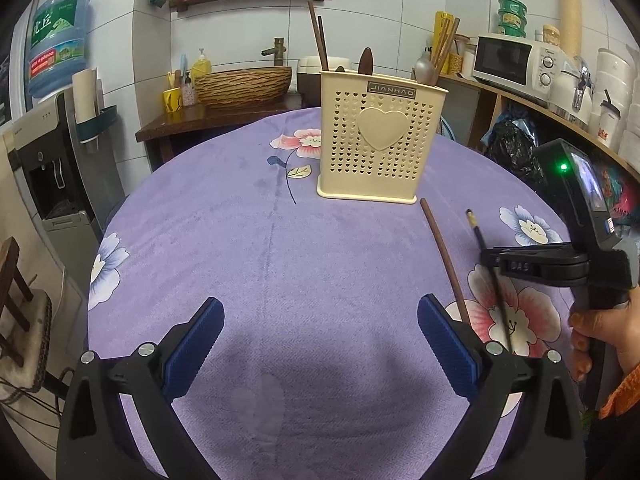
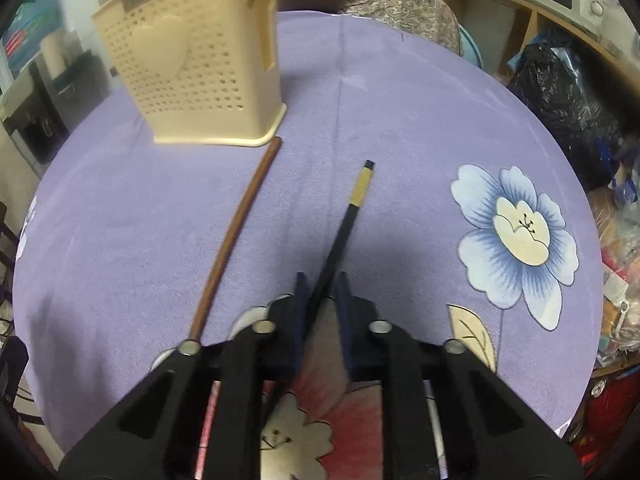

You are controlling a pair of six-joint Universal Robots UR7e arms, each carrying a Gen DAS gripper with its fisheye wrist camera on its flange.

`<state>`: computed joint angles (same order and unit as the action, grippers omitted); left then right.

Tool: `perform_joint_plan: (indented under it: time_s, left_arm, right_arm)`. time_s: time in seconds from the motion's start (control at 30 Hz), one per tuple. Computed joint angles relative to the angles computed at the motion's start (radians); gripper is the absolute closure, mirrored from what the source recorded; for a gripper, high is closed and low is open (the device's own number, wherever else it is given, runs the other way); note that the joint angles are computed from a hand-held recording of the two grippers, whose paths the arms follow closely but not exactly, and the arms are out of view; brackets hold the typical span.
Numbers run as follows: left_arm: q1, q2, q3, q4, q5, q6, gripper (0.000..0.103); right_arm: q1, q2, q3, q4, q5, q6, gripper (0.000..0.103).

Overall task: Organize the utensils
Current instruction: 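Grasp the last wooden chopstick with the left tool, then lift both chopsticks and lower them into the cream holder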

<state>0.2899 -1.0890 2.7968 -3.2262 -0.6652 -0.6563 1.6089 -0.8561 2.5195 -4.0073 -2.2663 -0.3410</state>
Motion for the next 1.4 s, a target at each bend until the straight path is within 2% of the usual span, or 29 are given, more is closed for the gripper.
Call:
perform_joint_plan:
  time_s: [0.13,0.27,0.37,0.43,0.47,0.53,0.6,0.67,0.8,0.87,1.07,1.2,1.33,1.4]
  left_arm:
    - [0.014,0.009,-0.010,-0.005,-0.019,0.023,0.007]
    - [0.036,0.018,-0.030,-0.014,-0.046,0.049,0.007]
    - [0.060,0.034,-0.054,-0.036,-0.091,0.088,0.007]
    - [0.084,0.054,-0.084,-0.049,-0.140,0.127,0.007]
    - [0.094,0.065,-0.099,-0.051,-0.160,0.144,0.008]
    - [0.117,0.084,-0.135,-0.039,-0.204,0.180,0.014]
    - [0.140,0.101,-0.177,-0.012,-0.241,0.211,0.022]
    - [0.162,0.124,-0.227,0.015,-0.269,0.243,0.033]
    - [0.219,0.216,-0.365,0.055,-0.294,0.321,0.044]
    - [0.244,0.261,-0.431,0.101,-0.288,0.327,0.053]
    - [0.277,0.378,-0.558,0.156,-0.255,0.340,0.066]
    - [0.283,0.410,-0.577,0.127,-0.234,0.344,0.069]
    - [0.276,0.428,-0.600,0.153,-0.200,0.367,0.072]
    - [0.273,0.433,-0.609,0.166,-0.187,0.373,0.075]
  right_arm:
    - [-0.066,-0.062,0.075,-0.051,0.043,-0.047,0.095]
    - [-0.164,-0.131,0.154,-0.130,0.087,-0.103,0.095]
    - [-0.261,-0.219,0.200,-0.095,0.220,-0.121,0.095]
    - [-0.286,-0.242,0.210,-0.077,0.264,-0.135,0.093]
    - [-0.286,-0.241,0.209,-0.076,0.271,-0.141,0.090]
    - [-0.305,-0.266,0.219,-0.049,0.326,-0.148,0.068]
    - [-0.309,-0.276,0.226,-0.071,0.360,-0.156,0.057]
    - [-0.280,-0.278,0.215,-0.075,0.335,-0.166,0.056]
    - [-0.268,-0.308,0.181,-0.031,0.332,-0.184,0.056]
    - [-0.271,-0.311,0.161,-0.008,0.321,-0.184,0.056]
    - [-0.276,-0.298,0.142,-0.007,0.312,-0.200,0.056]
    - [-0.286,-0.280,0.134,-0.008,0.307,-0.210,0.056]
    - [-0.287,-0.261,0.120,0.004,0.297,-0.206,0.056]
    - [-0.269,-0.240,0.104,-0.009,0.268,-0.212,0.056]
